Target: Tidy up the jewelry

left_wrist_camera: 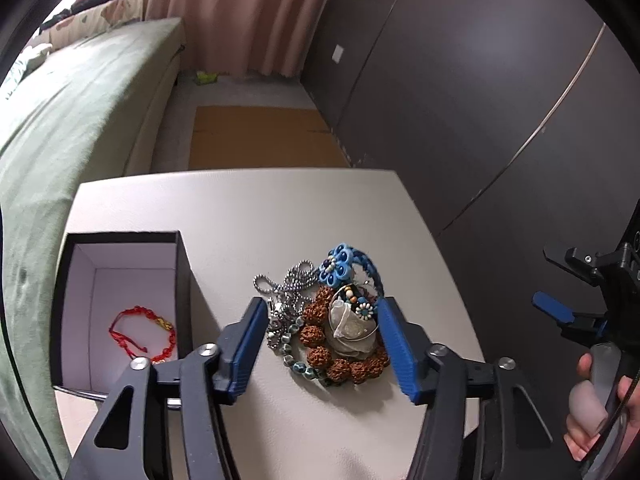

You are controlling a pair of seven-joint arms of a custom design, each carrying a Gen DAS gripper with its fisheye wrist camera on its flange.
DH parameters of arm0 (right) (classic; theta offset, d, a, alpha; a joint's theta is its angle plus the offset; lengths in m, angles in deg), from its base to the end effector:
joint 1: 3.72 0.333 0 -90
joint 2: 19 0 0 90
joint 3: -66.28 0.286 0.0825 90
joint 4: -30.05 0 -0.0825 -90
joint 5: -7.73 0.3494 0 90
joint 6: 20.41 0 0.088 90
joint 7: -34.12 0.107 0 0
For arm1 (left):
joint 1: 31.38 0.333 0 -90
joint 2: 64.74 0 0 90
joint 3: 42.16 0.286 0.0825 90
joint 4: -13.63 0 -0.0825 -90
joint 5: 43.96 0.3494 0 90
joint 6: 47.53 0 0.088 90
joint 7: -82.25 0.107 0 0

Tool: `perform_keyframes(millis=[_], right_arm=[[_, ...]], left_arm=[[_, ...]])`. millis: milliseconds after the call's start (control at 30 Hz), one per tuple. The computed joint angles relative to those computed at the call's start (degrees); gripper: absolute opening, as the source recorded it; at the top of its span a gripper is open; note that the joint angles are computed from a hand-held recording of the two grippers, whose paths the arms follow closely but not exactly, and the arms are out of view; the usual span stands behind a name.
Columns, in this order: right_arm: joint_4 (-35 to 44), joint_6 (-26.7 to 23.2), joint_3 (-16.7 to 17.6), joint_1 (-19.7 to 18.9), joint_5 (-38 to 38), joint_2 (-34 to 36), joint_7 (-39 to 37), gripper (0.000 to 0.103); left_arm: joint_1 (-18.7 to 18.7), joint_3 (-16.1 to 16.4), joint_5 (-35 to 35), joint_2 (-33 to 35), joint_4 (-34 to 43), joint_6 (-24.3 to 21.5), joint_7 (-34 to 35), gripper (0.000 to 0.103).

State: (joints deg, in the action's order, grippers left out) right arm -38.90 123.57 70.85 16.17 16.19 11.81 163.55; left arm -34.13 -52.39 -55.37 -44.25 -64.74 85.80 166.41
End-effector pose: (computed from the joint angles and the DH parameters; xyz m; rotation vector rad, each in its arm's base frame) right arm 0.6563 0.2790 0.5438 -1.3265 1.9443 -0.0191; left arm 0.6542 -0.1319 0.5649 -2.0057 2.0102 -0.9267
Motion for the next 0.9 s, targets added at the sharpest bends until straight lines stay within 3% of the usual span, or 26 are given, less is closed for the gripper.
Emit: perform_keyframes(millis=[133,333,567,667,800,900], right_arm=[[3.97,-1.50,0.73,-0.42,1.16,2.62,-1.08,0.100],[11.60,-5.74,0.43,0.37,0.54,7.35,-1.15,0.099],[13.90,-6.81,0.19,0.73,0.71,8.58,-1.00,0.099],[14.01,-7.47,0.20,0.65,0.80,8.60,-1.09,0.099],[13.13,-7.22,0.10,0.61,0.81,7.86,-1.24,0.099],[13.76,-7.58,0.06,0.76,0.57,8.17,-1.29,0.099]], left_arm=[[0.41,-0.43,-1.47,3.48,4.83,-4.00,-0.67,0.044],[0.67,-0.85,-1.89,6.32,8.40,-6.01,-0.89,0.035],[-0.89,-0.72,0.13,8.30,10.16,-7.67,-0.54,0.022],[-1.10,-1.01,0.30,8.77,10.09,-7.88,-0.17,0.022],[-1.44,-0.90,0.87,8.72,9.35,-6.41,0.39,0.002],[-0.91,-1.26,0.03,7.19,6.68,-3.86,1.26,0.000]])
